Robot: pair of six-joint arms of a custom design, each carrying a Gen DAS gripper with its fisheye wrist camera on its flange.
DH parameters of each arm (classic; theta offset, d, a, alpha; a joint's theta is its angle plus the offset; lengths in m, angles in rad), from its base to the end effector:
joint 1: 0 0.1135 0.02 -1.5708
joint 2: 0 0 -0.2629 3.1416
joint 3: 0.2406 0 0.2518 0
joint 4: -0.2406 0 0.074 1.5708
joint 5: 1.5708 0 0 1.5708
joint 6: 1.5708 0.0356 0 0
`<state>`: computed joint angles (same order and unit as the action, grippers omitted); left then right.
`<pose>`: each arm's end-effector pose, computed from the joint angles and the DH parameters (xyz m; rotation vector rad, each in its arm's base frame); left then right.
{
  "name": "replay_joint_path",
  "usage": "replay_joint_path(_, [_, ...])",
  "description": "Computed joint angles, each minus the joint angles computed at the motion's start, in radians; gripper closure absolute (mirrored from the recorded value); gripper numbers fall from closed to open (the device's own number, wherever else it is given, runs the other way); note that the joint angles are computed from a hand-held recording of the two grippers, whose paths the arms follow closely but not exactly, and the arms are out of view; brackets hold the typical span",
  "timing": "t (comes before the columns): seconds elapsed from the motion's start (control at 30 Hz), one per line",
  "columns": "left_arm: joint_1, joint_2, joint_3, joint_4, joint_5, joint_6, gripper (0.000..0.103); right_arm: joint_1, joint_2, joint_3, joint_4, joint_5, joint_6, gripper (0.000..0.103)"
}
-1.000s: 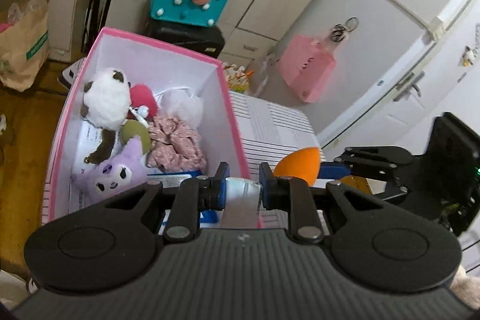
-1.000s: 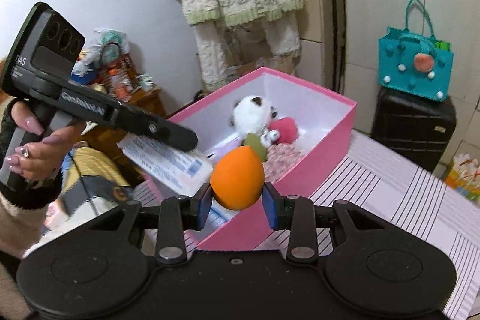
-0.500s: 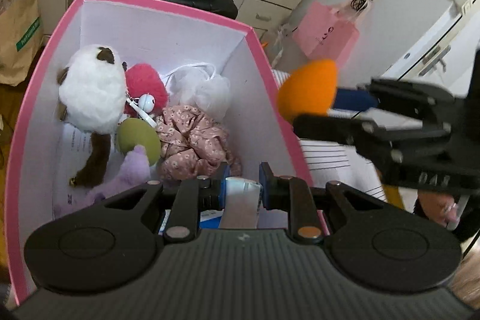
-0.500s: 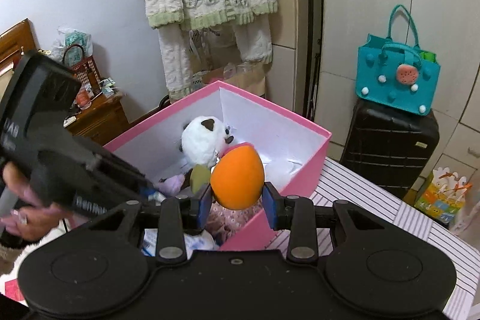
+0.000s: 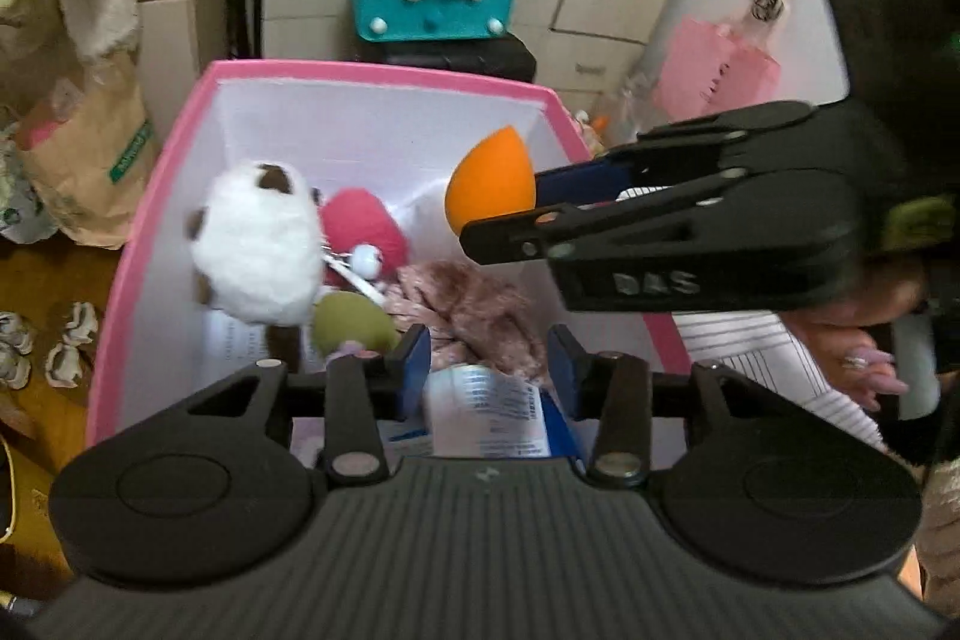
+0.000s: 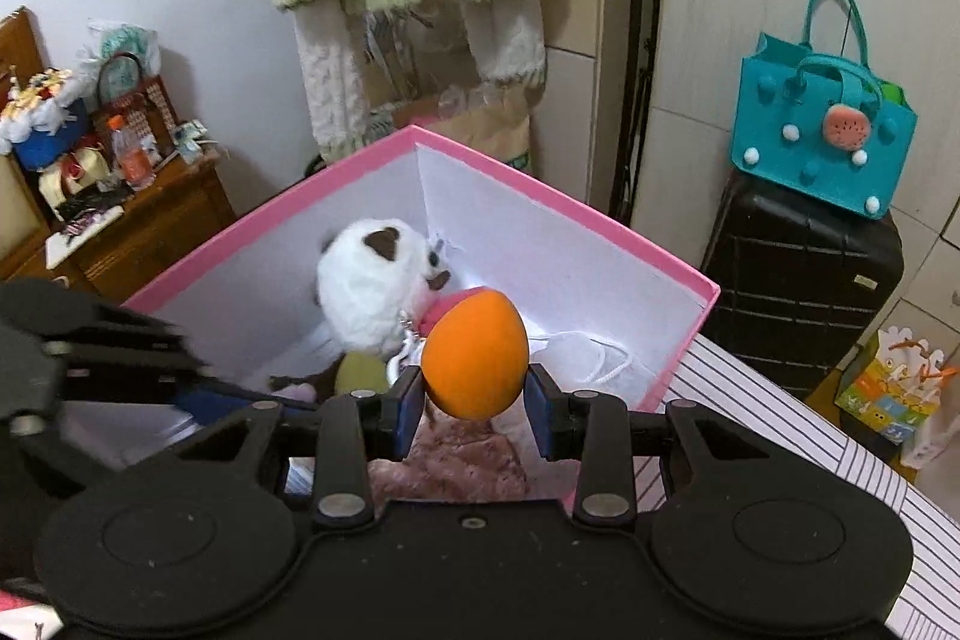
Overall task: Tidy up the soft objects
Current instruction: 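Open the right tool over the box while the left tool releases the packet into it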
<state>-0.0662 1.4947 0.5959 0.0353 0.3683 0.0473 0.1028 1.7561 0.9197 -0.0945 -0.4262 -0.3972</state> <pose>0.2674 -0.0306 0.1401 0.3011 2.3886 -0.4557 0.3371 0.0496 0.1452 -0.7676 2.3042 0.4008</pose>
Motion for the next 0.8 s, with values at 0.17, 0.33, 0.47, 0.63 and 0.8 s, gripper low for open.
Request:
replay_joint_path(0.17, [0.039,-0.115,-0.072,0.008,-0.021,0.006,0.052,0.019,0.034,0.025,0.044,0.056,0.054,0.060])
replay_joint_path(0.33, [0.062,-0.226,-0.122,-0.017,-0.033,0.015,0.043,0.006,0.016,0.002,0.072,0.048,0.109,0.051])
replay_joint_path(0.47, [0.062,-0.309,-0.162,-0.029,-0.058,0.015,0.038,-0.010,-0.033,-0.043,0.090,0.042,0.139,0.049])
replay_joint_path(0.63, [0.065,-0.394,-0.198,-0.056,-0.066,0.019,0.030,-0.055,-0.162,-0.140,0.078,-0.022,0.141,0.048])
replay_joint_path(0.8, [0.039,-0.501,-0.235,-0.098,-0.108,0.020,0.020,-0.070,-0.355,-0.281,0.054,-0.024,0.115,0.044])
